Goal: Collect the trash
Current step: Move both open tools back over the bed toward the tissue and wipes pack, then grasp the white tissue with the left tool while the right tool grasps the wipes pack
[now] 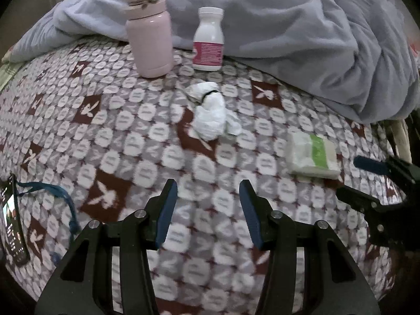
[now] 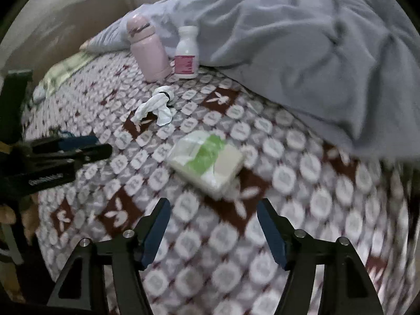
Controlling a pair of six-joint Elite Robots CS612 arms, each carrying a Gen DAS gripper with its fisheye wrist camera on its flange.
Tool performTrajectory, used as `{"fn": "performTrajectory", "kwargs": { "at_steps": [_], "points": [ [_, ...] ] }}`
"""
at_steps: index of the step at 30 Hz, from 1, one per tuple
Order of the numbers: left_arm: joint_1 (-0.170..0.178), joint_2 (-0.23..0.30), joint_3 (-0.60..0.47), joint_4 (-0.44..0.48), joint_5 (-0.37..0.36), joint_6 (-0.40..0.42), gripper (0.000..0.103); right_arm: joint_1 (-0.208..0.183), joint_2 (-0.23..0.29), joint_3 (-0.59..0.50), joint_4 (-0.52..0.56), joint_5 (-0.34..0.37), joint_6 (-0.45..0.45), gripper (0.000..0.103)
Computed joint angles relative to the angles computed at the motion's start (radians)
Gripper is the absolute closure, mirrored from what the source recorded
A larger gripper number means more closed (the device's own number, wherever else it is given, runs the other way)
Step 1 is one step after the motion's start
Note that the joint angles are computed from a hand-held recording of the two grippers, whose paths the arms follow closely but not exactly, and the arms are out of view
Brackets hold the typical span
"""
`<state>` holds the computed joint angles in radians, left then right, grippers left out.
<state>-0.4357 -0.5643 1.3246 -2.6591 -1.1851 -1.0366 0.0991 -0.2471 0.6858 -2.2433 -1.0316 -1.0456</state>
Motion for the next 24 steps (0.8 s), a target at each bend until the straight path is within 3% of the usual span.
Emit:
{"fn": "performTrajectory", "kwargs": {
  "at_steps": [2,7,14,18,21,24],
  "points": [
    [0.01,-0.004,0.01,-0.018,-0.019,-0.005,0.056,0.011,0.022,-0.048,0.032,-0.014,-0.052,0.027],
    [0.027,-0.006,0.019,-0.052,-0.049,-0.021,0.056,0.036,0.086,-0.171,0.078,-0.055,-0.126,0.026],
    [0.043,0.011,-0.009,-0.087,-0.07,0.016,0.056,0.059,0.202,-0.419,0.308,-0.107,-0.211,0.026],
    [0.049,0.026,-0.037,-0.096,-0.063,0.03,0.056,0.052,0.159,-0.315,0.206,-0.066,-0.138,0.045],
    [0.052,0.045,-0.07,-0.092,-0.051,0.033,0.056,0.035,0.108,-0.205,0.097,-0.018,-0.032,0.049],
    [0.055,0.071,-0.12,-0.046,-0.019,0.019,0.056,0.022,0.067,-0.111,-0.018,-0.029,0.129,0.049]
  ]
}}
